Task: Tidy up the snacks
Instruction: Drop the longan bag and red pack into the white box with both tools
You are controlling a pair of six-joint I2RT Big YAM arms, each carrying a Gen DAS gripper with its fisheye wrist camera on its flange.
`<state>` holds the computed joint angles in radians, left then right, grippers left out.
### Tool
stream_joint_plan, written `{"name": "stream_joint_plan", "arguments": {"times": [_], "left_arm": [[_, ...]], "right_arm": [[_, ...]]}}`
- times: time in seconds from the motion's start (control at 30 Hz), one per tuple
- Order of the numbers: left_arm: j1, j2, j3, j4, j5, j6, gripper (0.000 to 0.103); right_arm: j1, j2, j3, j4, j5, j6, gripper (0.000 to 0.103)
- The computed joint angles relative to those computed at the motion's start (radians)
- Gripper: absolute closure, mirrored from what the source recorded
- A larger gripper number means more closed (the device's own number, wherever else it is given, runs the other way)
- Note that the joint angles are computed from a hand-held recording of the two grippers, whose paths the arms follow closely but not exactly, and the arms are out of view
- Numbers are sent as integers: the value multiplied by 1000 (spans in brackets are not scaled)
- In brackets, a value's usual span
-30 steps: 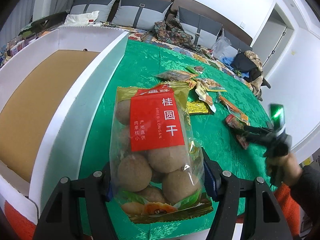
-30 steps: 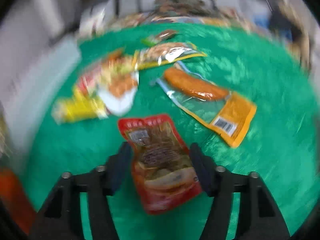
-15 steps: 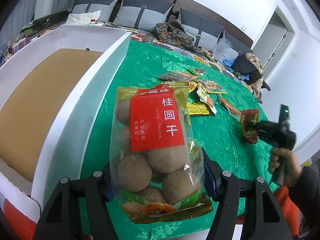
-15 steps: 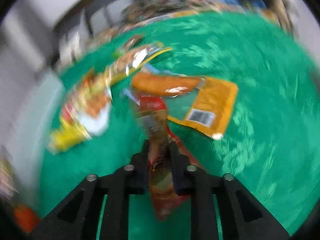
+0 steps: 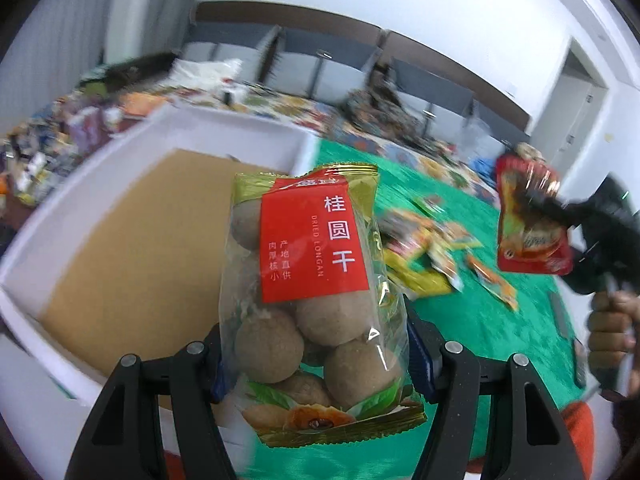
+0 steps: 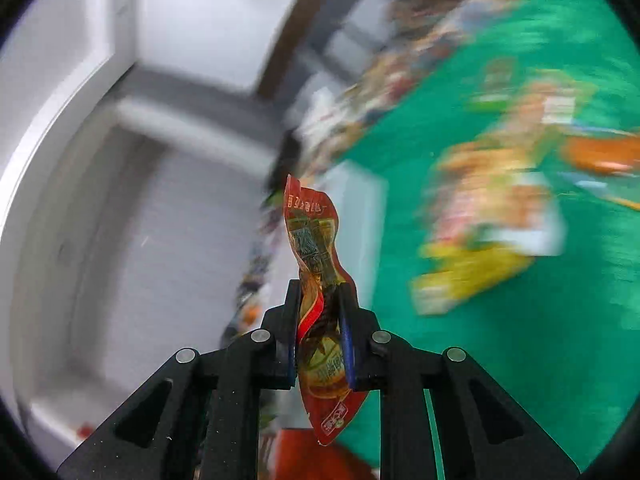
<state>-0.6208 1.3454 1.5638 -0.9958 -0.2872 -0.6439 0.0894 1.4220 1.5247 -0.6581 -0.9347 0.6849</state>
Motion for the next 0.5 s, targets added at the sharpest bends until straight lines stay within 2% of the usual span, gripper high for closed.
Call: {"name": "stream_joint_plan", "arguments": {"times": [0.1,0.17,0.23,0.27,0.3,0.33,0.37,0.43,0.5], "left_arm": [[57,-23,2,-56,-42,23,36],[108,-36,-4,-96,-65,40,33],[149,-43,-10,-129,-88,50,23],[163,-46,-13,-142,-90,51,11],[179,-51,-19,-149,-93,51,7],[197,-66,-35,-150,-98,49,7],[205,-79,-53,-147,-99,47,7],[219,-109,-88,-141,-105,49,7],[213,-120,-111,-132,-119,48,7]], "right_arm": [[151,73,144,-18,6,12,86],[253,155,275,-78,46,-23,86],[323,210,351,-113,87,-45,85],[353,239,386,-129,107,-42,81],[384,275,435,-175,137,-58,68],[415,300,464,-230,183,-85,50],[431,334,507,-273,210,-93,20],[442,344,509,-283,242,-72,20],[435,318,463,-255,257,-76,20]]}}
